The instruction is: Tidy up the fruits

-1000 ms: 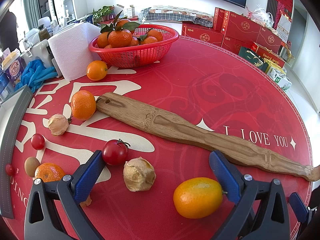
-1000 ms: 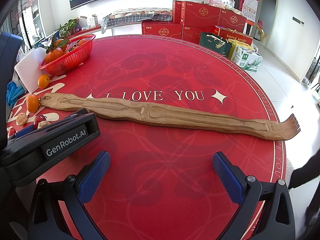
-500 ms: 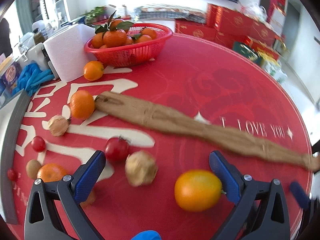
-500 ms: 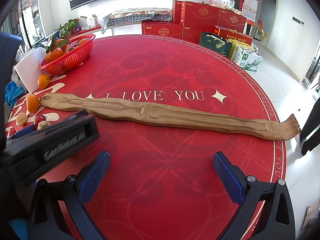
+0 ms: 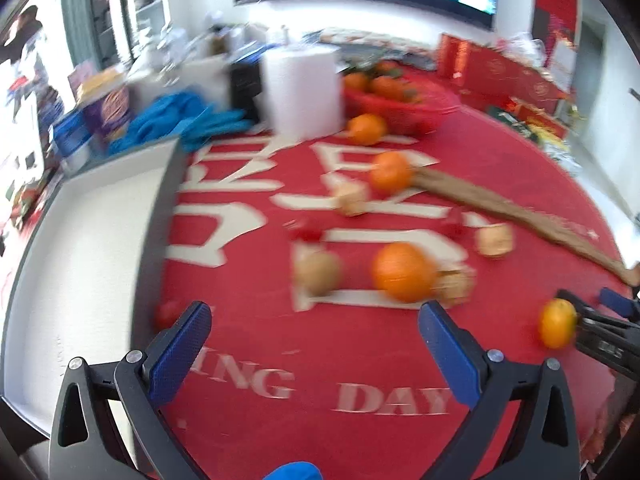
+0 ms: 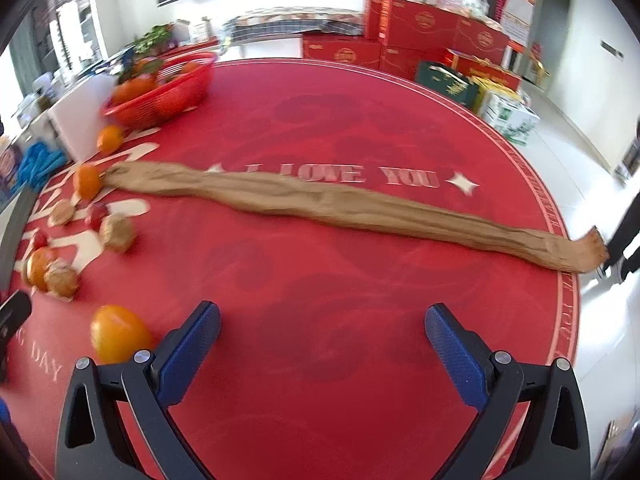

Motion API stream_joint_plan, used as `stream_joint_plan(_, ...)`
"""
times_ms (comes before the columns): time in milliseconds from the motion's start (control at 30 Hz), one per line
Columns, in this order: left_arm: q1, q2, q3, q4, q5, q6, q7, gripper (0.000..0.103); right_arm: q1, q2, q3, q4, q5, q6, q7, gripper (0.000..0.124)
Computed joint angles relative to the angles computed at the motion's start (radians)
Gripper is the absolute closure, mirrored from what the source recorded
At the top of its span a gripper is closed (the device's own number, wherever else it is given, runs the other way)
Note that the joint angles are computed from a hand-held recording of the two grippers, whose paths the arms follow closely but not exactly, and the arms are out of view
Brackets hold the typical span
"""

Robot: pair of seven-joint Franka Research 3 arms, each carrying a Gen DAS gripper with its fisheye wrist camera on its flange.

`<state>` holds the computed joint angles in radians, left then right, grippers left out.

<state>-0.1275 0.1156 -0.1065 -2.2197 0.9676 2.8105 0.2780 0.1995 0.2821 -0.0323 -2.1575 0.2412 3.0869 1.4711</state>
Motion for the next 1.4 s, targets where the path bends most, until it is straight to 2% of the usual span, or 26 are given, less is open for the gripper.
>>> stream_joint_plan(100, 0.018, 0.003, 0.010, -0.028, -0.019, 0.057, 0.013, 0.000, -0.012, 0.005, 0.029, -0.003, 0.015, 0.026, -0.027, 0.021)
stream_joint_plan(133, 0.014, 0.004, 0.017, -0.034, 0.016, 0.067, -0.001, 0.000, -0.015, 0.008, 0.034, 0.001, 0.021, 0.025, -0.032, 0.021)
stream_joint_plan(167, 0.010, 0.007, 0.022, -0.033, 0.056, 0.065, -0.019, 0.000, -0.023, 0.008, 0.042, 0.001, 0.028, 0.025, -0.043, 0.021)
stream_joint_plan(233, 0.017, 0.015, 0.016, -0.032, 0.029, 0.065, 0.034, 0.000, -0.020, 0.011, 0.039, 0.007, 0.033, 0.022, -0.048, 0.021)
stream_joint_plan(367, 0.043, 0.003, 0.043, -0.061, 0.073, 0.166, 0.043, 0.000, -0.008, 0.015, 0.027, 0.014, 0.035, 0.020, -0.046, 0.021)
stream_joint_plan(533, 0.076, -0.018, 0.048, -0.096, 0.019, 0.207, 0.141, 0.000, -0.007, 0.015, 0.026, 0.015, 0.040, 0.020, -0.049, 0.021)
stream_joint_plan(633, 0.087, -0.033, 0.025, -0.116, -0.095, 0.229, 0.223, 0.000, -0.007, 0.015, 0.026, 0.015, 0.041, 0.020, -0.051, 0.021)
stream_joint_plan(667, 0.080, -0.035, 0.026, -0.116, -0.093, 0.230, 0.220, 0.000, -0.007, 0.015, 0.026, 0.015, 0.041, 0.020, -0.051, 0.021)
stream_joint_plan(800, 0.014, -0.024, -0.004, -0.066, -0.043, 0.080, 0.175, 0.000, -0.007, 0.016, 0.027, 0.015, 0.043, 0.021, -0.052, 0.021)
stream_joint_plan(867, -0.009, -0.023, -0.010, -0.065, 0.013, 0.044, 0.117, 0.000, -0.007, 0.015, 0.027, 0.014, 0.044, 0.021, -0.053, 0.021)
stream_joint_plan(967, -0.008, -0.047, -0.005, -0.105, 0.071, 0.061, 0.035, 0.000, -0.007, 0.016, 0.027, 0.015, 0.045, 0.021, -0.054, 0.021)
stream_joint_plan(1033, 0.015, -0.067, -0.003, -0.136, 0.024, 0.077, 0.054, 0.000, -0.008, 0.015, 0.027, 0.014, 0.045, 0.021, -0.054, 0.021)
stream_joint_plan(1100, 0.030, -0.070, 0.001, -0.138, 0.039, 0.065, 0.032, 0.000, -0.007, 0.015, 0.027, 0.014, 0.045, 0.021, -0.054, 0.021)
stream_joint_plan(1200, 0.049, -0.055, 0.002, -0.111, 0.009, 0.033, 0.049, 0.000, -0.008, 0.016, 0.028, 0.014, 0.046, 0.022, -0.056, 0.021)
stream_joint_plan(1400, 0.053, 0.039, 0.024, 0.001, -0.024, 0.032, 0.087, 0.000, -0.009, 0.015, 0.028, 0.014, 0.047, 0.021, -0.057, 0.021)
